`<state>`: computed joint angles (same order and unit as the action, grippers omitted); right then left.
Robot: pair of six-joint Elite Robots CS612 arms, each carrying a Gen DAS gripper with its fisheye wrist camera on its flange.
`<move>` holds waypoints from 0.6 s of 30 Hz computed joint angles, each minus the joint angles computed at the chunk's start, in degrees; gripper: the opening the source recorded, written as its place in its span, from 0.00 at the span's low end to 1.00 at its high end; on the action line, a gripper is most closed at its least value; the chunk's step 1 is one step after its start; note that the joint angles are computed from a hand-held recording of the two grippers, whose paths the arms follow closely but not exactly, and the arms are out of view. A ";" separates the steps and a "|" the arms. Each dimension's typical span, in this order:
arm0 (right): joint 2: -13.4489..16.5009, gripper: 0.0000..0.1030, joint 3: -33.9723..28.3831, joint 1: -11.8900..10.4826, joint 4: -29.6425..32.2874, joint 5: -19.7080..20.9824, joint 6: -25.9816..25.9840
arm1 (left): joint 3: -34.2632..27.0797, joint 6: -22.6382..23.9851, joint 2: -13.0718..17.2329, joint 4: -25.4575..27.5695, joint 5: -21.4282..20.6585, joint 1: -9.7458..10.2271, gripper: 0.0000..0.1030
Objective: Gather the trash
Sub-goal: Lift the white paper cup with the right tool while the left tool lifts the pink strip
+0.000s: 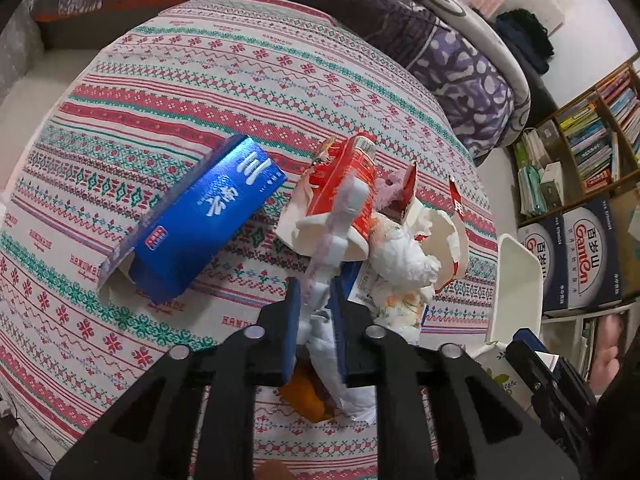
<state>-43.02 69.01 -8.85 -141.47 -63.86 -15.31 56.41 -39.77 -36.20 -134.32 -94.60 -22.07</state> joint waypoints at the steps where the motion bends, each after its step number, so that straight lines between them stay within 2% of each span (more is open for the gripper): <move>1: 0.02 0.21 -0.03 -0.04 0.06 0.07 0.06 | 0.05 -0.05 0.03 0.20 -0.04 0.07 0.58; 2: 0.08 0.21 -0.16 -0.03 0.25 0.17 0.19 | 0.03 -0.22 0.13 0.31 0.20 0.08 0.61; 7: 0.10 0.21 -0.16 0.06 0.39 -0.10 -0.09 | -2.20 0.34 1.74 3.33 0.81 -0.07 0.61; 8: 0.16 0.21 -0.26 0.08 0.51 -0.19 0.01 | -2.50 0.61 1.95 3.82 1.10 -0.15 0.59; 9: 0.22 0.21 -0.37 0.09 0.62 -0.28 0.10 | -3.14 1.30 2.29 4.89 1.82 -0.35 0.54; 11: 0.28 0.21 -0.48 0.11 0.67 -0.36 0.24 | -3.77 2.24 2.59 6.14 2.44 -0.52 0.30; 12: 0.28 0.21 -0.48 0.10 0.67 -0.29 0.21 | -3.80 2.67 2.60 6.30 2.72 -0.62 0.25; 13: 0.28 0.21 -0.48 0.10 0.67 -0.29 0.21 | -3.70 2.95 2.53 6.24 2.93 -0.66 0.14; 18: 0.18 0.21 -0.28 0.00 -0.63 0.12 0.72 | -1.15 2.16 0.81 1.30 6.16 -1.01 0.10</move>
<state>-42.84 68.73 -8.85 -142.10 -63.74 -14.59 55.26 -37.61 -35.40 -133.02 -88.44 -23.08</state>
